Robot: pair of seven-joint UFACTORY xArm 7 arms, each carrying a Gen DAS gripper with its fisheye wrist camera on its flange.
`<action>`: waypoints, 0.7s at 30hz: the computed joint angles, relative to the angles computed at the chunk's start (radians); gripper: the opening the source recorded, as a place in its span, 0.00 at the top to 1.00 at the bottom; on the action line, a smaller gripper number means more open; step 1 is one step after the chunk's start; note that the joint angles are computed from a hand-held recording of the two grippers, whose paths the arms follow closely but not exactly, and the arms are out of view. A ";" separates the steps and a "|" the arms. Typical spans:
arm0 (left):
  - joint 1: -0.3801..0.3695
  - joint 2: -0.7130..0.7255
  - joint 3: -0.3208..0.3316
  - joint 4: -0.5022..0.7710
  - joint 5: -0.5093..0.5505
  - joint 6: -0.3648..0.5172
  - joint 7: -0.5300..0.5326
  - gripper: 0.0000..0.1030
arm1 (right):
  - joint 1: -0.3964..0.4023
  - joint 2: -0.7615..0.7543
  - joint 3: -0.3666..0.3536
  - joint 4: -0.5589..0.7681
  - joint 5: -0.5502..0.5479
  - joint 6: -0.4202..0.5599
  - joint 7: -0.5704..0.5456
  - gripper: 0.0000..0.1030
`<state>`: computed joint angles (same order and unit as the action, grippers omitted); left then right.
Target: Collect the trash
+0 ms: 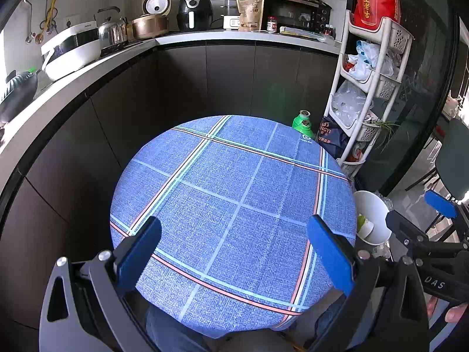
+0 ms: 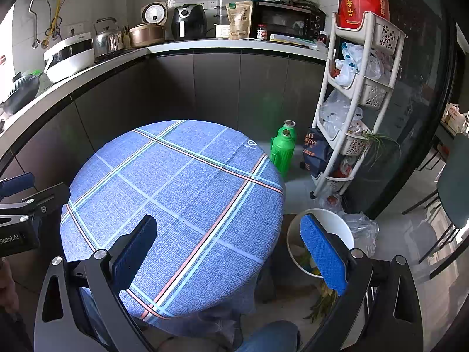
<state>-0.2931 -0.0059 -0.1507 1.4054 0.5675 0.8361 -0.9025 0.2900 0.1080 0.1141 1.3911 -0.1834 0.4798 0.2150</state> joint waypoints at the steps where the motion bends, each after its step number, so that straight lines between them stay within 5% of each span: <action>1: 0.000 0.000 0.000 0.001 0.000 0.002 0.000 0.04 | 0.001 0.000 0.000 0.001 -0.002 0.001 0.003 0.08; 21: 0.002 -0.003 0.000 -0.005 -0.006 -0.002 0.007 0.04 | 0.008 0.006 -0.001 0.006 -0.017 0.006 0.021 0.08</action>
